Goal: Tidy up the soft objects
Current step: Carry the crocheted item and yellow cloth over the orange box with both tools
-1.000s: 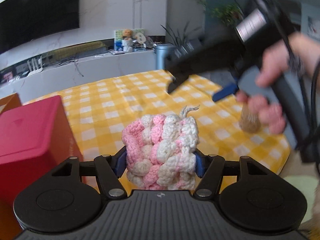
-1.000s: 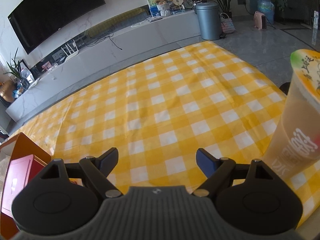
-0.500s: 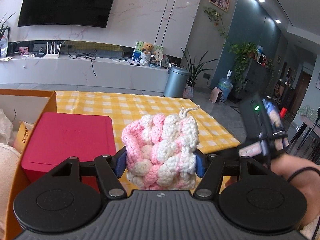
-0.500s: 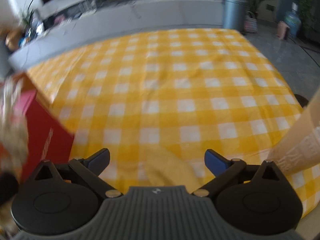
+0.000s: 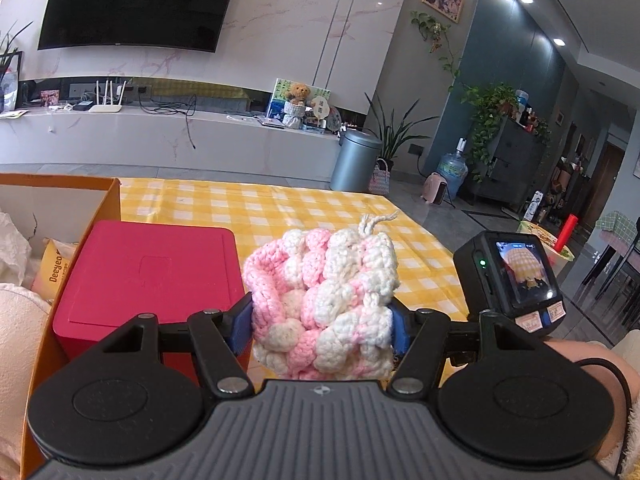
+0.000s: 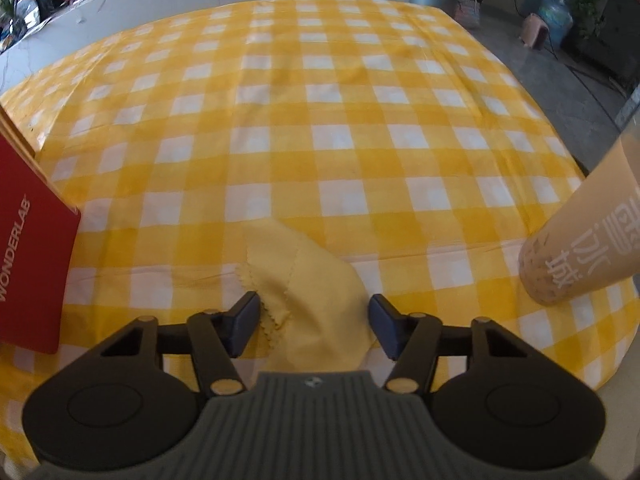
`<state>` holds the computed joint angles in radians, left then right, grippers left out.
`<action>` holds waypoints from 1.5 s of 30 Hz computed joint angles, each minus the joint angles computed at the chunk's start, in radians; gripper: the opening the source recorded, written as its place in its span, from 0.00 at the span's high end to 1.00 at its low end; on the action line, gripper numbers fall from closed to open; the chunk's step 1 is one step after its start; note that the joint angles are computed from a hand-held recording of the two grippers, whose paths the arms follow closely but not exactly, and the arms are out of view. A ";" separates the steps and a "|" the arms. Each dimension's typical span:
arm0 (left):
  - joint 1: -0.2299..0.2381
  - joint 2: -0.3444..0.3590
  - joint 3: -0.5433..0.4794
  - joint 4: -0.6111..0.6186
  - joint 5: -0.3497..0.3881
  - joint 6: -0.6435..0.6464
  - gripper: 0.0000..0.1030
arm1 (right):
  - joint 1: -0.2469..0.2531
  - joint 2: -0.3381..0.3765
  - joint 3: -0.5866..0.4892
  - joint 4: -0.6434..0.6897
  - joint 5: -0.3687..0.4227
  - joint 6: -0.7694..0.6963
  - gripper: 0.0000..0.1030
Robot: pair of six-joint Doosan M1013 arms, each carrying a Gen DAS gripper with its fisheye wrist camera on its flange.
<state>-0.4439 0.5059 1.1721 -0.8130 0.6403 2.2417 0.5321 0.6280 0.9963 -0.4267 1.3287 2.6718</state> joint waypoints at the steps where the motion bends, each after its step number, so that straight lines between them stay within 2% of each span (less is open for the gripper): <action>1: 0.000 0.002 -0.003 0.004 0.006 -0.008 0.28 | 0.002 0.000 -0.002 -0.006 -0.009 -0.023 0.75; 2: 0.001 0.003 -0.005 0.000 0.011 0.001 0.28 | 0.006 0.006 -0.012 -0.015 -0.001 -0.048 0.89; 3: 0.002 0.000 -0.002 -0.003 0.019 0.015 0.28 | 0.009 0.014 -0.026 -0.022 0.019 -0.073 0.95; 6: 0.002 -0.002 -0.002 0.006 0.025 0.013 0.28 | 0.015 0.023 -0.042 -0.031 0.030 -0.126 0.97; 9: -0.003 -0.006 -0.001 0.040 0.019 -0.008 0.28 | 0.017 0.004 -0.019 -0.036 -0.026 -0.113 0.97; 14: -0.011 -0.015 0.000 0.066 0.020 -0.035 0.28 | 0.042 -0.022 -0.016 -0.136 -0.079 -0.081 0.97; 18: -0.010 -0.026 0.003 0.056 0.030 -0.020 0.28 | 0.066 -0.014 -0.052 -0.219 -0.060 -0.077 0.97; 22: -0.015 -0.049 0.018 0.088 -0.020 -0.015 0.28 | 0.084 -0.016 -0.067 -0.272 -0.073 -0.080 0.97; 26: -0.003 -0.066 0.008 0.098 -0.021 -0.017 0.28 | 0.100 -0.020 -0.080 -0.332 -0.107 -0.054 0.97; 30: 0.022 -0.089 0.003 0.152 -0.060 -0.011 0.28 | 0.121 -0.038 -0.069 -0.405 -0.216 0.019 0.97; 34: 0.056 -0.103 0.000 0.301 -0.117 -0.084 0.28 | 0.135 -0.034 -0.087 -0.444 -0.334 0.068 0.97; 37: 0.087 -0.107 0.009 0.391 -0.166 -0.171 0.28 | 0.146 0.006 -0.164 -0.422 -0.370 0.029 0.97; 41: 0.111 -0.111 0.029 0.580 -0.255 -0.396 0.28 | 0.153 0.093 -0.324 -0.344 -0.359 -0.091 0.97; 43: 0.124 -0.103 0.025 0.570 -0.254 -0.392 0.28 | 0.154 0.150 -0.431 -0.289 -0.328 -0.155 0.97; 45: 0.139 -0.087 0.006 0.491 -0.209 -0.306 0.28 | 0.152 0.223 -0.565 -0.231 -0.275 -0.230 0.97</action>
